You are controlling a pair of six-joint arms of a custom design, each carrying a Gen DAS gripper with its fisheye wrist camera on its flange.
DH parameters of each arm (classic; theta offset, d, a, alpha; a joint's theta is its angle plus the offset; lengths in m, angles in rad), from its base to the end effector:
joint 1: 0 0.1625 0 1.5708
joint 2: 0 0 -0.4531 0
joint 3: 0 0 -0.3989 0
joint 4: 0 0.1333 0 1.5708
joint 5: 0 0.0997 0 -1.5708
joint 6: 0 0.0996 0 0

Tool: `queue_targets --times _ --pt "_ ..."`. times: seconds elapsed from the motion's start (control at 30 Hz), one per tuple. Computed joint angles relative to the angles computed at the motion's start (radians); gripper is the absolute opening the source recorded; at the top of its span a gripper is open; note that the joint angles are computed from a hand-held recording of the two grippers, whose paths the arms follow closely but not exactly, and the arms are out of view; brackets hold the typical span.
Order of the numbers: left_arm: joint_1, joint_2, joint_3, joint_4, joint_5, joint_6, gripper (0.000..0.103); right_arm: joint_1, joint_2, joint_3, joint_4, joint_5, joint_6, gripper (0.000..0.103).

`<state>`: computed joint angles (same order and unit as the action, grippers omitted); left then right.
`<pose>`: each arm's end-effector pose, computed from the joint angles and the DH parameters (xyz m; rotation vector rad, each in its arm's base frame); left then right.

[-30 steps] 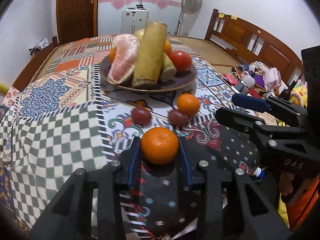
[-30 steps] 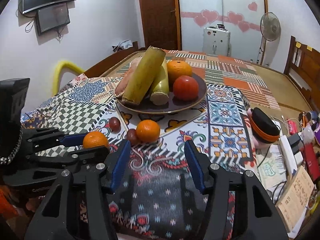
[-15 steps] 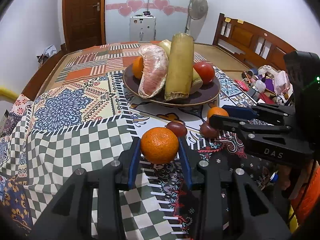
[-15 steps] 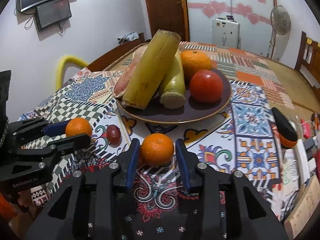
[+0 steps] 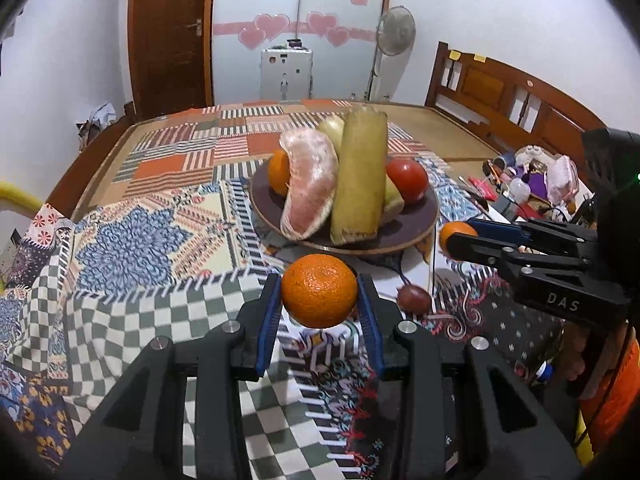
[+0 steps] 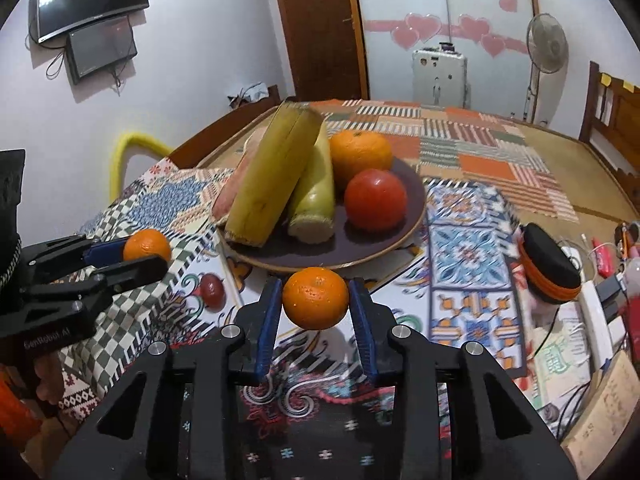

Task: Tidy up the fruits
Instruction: 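Carry both tangerines onto the plate and open both tools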

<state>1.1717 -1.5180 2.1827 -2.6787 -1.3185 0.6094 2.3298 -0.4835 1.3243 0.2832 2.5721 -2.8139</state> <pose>-0.0366 -0.4939 0.3245 1.2774 2.4798 -0.5876 0.4491 -0.4016 -0.0156 0.2102 -2.2784 1.0839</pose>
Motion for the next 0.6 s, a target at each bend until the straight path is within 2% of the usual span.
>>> queue_targets --times 0.3,0.6 --pt "-0.013 0.027 -0.024 -0.01 -0.021 -0.001 0.037 -0.017 -0.021 0.003 -0.039 0.032 -0.06 0.032" --pt "-0.024 0.049 -0.018 -0.022 -0.038 0.004 0.037 -0.055 -0.003 -0.038 -0.016 0.01 -0.113 0.032"
